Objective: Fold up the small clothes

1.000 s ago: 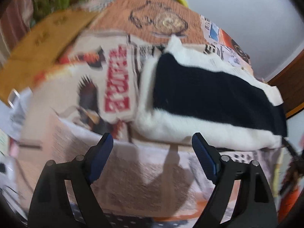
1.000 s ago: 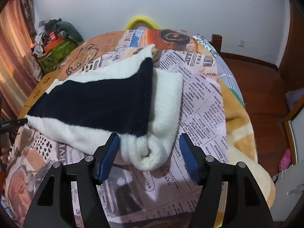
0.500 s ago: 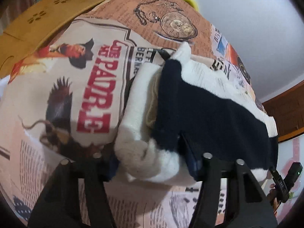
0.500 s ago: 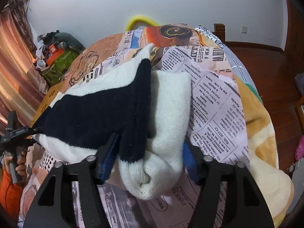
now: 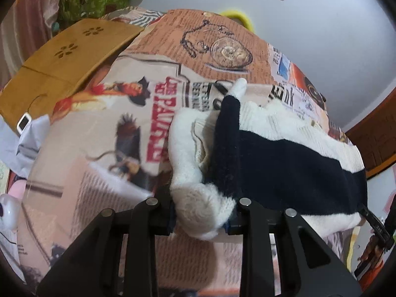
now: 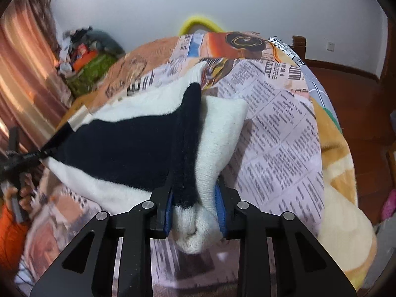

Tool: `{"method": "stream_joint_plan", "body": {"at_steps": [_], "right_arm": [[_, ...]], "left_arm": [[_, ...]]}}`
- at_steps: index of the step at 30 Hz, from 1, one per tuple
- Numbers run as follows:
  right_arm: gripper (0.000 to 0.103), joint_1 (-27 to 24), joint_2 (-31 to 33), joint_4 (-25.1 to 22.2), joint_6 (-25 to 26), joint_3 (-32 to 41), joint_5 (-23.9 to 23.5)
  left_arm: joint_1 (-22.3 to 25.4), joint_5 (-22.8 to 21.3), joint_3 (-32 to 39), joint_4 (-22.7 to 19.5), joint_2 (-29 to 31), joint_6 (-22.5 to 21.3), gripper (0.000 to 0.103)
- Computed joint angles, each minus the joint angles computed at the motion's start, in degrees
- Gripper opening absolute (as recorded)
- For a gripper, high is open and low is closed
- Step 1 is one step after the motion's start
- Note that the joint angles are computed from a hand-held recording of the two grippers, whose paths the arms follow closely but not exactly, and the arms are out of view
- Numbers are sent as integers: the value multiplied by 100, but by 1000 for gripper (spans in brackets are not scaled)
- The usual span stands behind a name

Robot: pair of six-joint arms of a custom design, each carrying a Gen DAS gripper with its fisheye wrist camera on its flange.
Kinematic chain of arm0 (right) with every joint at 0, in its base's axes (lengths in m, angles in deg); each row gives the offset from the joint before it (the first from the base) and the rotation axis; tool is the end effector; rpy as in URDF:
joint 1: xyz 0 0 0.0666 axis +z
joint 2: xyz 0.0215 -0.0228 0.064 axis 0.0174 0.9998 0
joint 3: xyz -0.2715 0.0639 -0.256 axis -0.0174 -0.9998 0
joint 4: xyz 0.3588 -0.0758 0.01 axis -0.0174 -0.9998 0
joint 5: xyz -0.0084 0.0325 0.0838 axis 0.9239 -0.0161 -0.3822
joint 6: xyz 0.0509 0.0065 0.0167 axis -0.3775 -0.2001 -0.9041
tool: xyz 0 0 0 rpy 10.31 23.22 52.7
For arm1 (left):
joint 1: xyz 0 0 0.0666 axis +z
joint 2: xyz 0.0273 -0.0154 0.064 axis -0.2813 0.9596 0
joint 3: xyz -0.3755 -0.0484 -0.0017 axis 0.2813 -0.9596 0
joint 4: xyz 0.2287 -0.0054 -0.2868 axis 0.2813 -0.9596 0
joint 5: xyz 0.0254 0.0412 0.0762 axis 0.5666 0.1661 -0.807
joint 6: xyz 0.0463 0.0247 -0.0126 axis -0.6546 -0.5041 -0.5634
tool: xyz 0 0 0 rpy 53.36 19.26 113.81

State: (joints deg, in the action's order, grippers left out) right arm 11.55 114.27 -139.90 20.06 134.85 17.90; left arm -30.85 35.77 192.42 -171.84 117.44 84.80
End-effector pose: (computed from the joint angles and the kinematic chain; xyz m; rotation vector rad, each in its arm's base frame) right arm 0.2973 0.0512 0.5341 0.4437 2.4354 0.1696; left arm 0.5574 -0.1563 0.5053 0.3082 2.6277 -0.5429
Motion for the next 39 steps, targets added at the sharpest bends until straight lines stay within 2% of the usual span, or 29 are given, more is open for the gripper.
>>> {"method": "stream_joint_plan", "body": {"at_steps": [2,5,8,12,19,24,27,29,30,34,35,36,37,38,39], "right_arm": [[28,249,122,-291,58,261,539],[28,533,252,-349,226,707,1112],[29,679,462,-254,413,1123,1170],[32,914,1012,-25,715,1700,917],[35,1411,2153,392,1212,2279,135],[35,1401,2721,325,1154,2354,-385],[35,1292,2705,350,969,2139,-431],[35,1140,2470,518,784,1776,-493],[35,1038,2316,608,698,1586,-553],[35,808,1870,561,455,1261,-468],[32,740,1730,573,439,1148,-528],[33,723,1624,557,390,1082,-464],[36,775,1564,325,299,1102,-3],[36,782,1490,284,324,1074,155],[36,743,1383,313,340,999,108]], "left_arm": [[74,43,-80,-32,-38,-33,29],[142,186,-61,-86,28,52,30],[173,289,-135,-83,24,138,32],[149,206,-233,-42,-3,169,38],[180,343,251,-437,312,120,44],[154,292,438,-498,460,165,52],[140,254,478,-444,501,162,52],[120,182,530,-408,532,135,52],[102,103,540,-333,530,123,50],[36,-121,755,-282,579,-26,31],[26,-130,834,-297,596,-56,29],[13,-129,959,-333,621,-78,25],[-1,-127,1118,-368,654,-81,21],[-12,-104,1291,-431,700,-84,19],[-25,-65,1555,-536,784,-75,15]]}}
